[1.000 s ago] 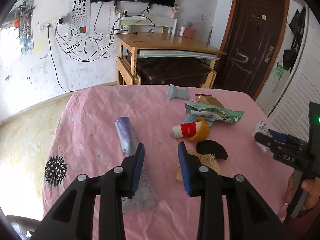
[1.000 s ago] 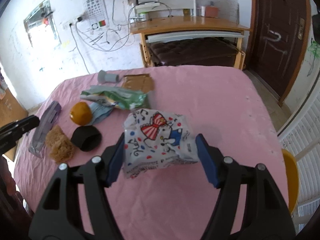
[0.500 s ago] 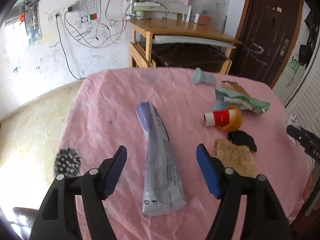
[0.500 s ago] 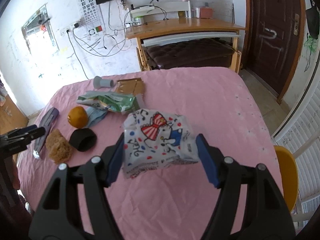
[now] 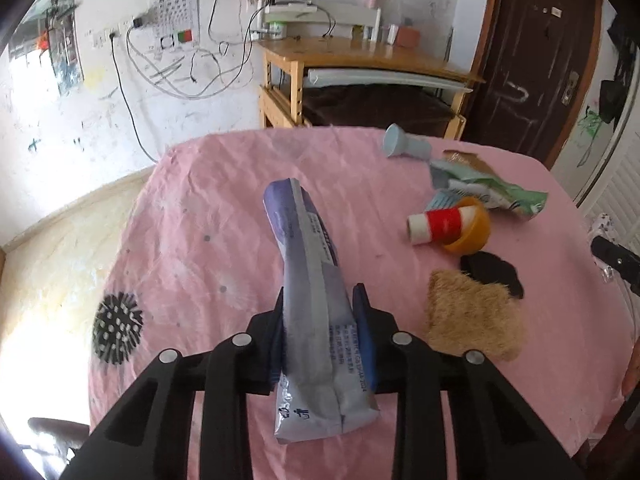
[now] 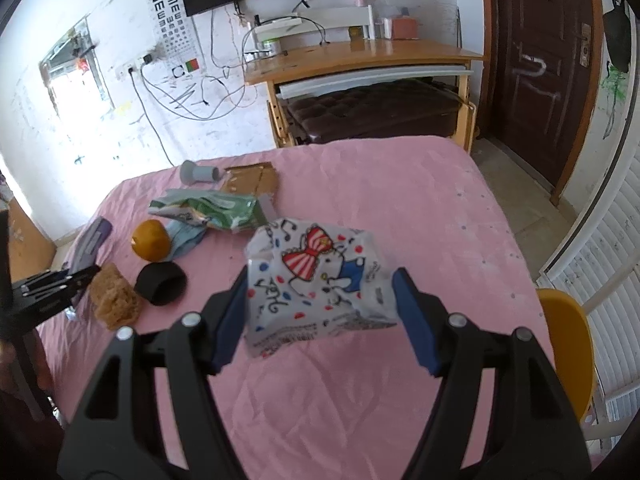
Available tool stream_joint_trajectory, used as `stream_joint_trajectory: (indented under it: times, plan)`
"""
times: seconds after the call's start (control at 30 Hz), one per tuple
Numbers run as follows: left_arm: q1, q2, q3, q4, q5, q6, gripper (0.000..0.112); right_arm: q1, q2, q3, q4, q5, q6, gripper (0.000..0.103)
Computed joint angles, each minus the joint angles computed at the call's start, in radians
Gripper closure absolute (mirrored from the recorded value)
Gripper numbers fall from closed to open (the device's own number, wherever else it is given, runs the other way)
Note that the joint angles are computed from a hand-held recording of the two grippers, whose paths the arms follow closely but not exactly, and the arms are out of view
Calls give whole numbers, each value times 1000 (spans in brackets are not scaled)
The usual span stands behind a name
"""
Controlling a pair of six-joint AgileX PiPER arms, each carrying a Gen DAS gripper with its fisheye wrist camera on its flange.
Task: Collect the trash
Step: 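Grasp the white tube with the left tool while the right tool grasps the printed snack bag, then carry the tube and snack bag over the yellow bin and release both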
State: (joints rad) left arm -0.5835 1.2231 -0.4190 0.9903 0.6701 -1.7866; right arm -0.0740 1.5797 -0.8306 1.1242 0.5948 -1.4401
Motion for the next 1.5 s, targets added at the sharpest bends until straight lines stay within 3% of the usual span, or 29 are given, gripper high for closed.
stream_joint_trajectory:
  times: [0.3,0.57,0.73,1.07,1.27,1.5]
  plan:
    - [-166,-91,-86,-32,183,34,86,-101,0,-24,19,37,-27,36]
    - [-230,-12,-241,-23,191,96,86,-214,27,-72,34,78,-41,36]
    - [-247,64,-343,-24,141,145,86,-277,56,-103,44,85,-57,36]
    - [-275,327,-663,-133,36,372,86,-408,173,-182,52,96,-93,36]
    - [-310,515,-911,-242,46,555,86,-487,278,-261,34,96,-83,36]
    - [-357,775,-1287,-385,140,779,86,-556,411,-365,-21,107,-41,33]
